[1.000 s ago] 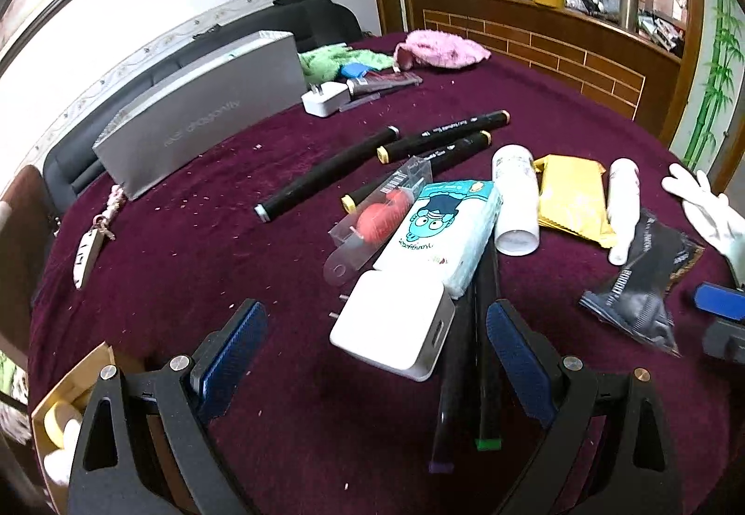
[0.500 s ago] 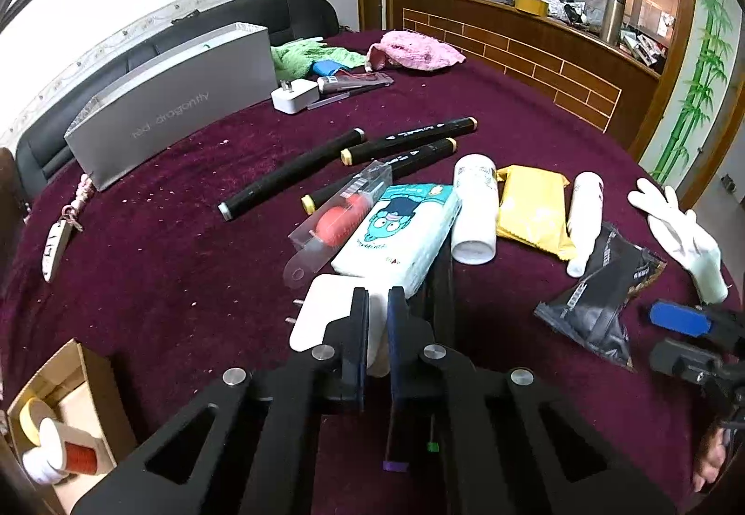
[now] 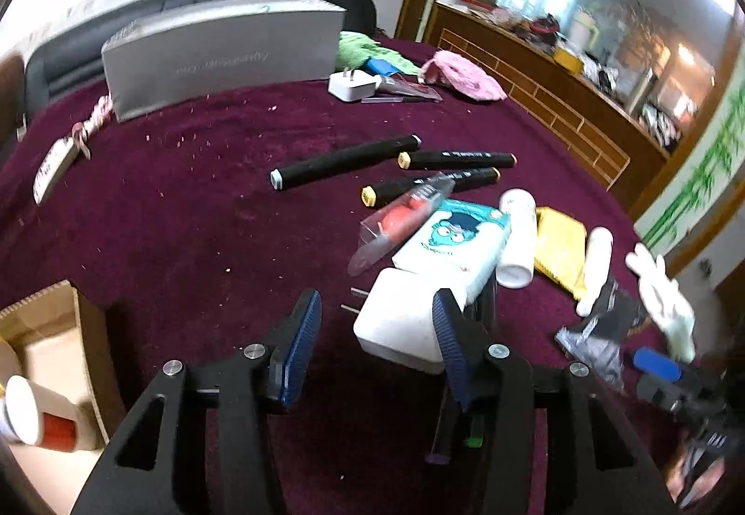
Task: Organize objects
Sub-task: 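Close the left gripper on the white square charger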
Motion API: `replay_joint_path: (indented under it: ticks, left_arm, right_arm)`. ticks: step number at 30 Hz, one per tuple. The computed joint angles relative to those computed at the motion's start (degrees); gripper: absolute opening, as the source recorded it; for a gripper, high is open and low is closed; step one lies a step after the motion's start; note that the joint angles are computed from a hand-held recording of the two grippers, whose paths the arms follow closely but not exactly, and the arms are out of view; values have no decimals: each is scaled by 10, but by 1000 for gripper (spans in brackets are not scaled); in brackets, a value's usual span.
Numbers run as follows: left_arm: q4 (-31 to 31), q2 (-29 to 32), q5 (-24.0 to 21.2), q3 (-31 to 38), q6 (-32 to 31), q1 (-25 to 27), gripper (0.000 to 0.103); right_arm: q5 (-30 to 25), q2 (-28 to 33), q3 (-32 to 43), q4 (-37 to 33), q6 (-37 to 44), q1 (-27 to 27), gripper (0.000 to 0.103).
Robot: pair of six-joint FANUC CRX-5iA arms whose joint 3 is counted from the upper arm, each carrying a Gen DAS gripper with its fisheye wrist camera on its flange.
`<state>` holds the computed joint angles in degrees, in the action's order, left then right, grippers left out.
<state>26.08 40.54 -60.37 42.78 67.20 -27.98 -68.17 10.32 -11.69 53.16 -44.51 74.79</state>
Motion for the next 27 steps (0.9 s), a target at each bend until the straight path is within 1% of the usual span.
replay_joint_path:
  ticks: [6,7,8,10,13,16,18,19,21,22,24,27]
  left_arm:
    - [37,37,-21,40,14,-3,44]
    - [39,47,-32,55,17,-5,44]
    - [36,56,-44,70,21,-7,45]
    - [41,61,-51,76,17,-9,47]
    - [66,66,-72,78,-3,-6,47]
    - [65,53,-68,61,-33,-8,47]
    - [80,52,-73,56,-50,-7,47]
    - [90,52,-78,54,-59,-6,48]
    - [103,48,-81,45,-83,-5,54]
    - [100,47,-82,45,-89,-6,55]
    - [73,41,-77,44,-98,-11,56]
    - [44,39,-72,49,-93,-14,56]
  right_arm:
    - [2,1,2,-2,2,0,57]
    - [2,1,2,-3,2,0,57]
    - [2,1,2,-3,2,0,57]
    - [1,1,2,-3,2,0,57]
    - [3,1,2,-3,2,-1,57]
    - [4,2,3,-4,3,-1,57]
    - [3,2,4,-4,4,-1,57]
    - [4,2,4,-4,4,-1,57]
    - [4,2,4,-4,4,-1,57]
    - [5,1,3,-5,4,-1,57]
    - [6,1,4,-6,4,-1,57]
    - [4,3,6,-7,5,0,57]
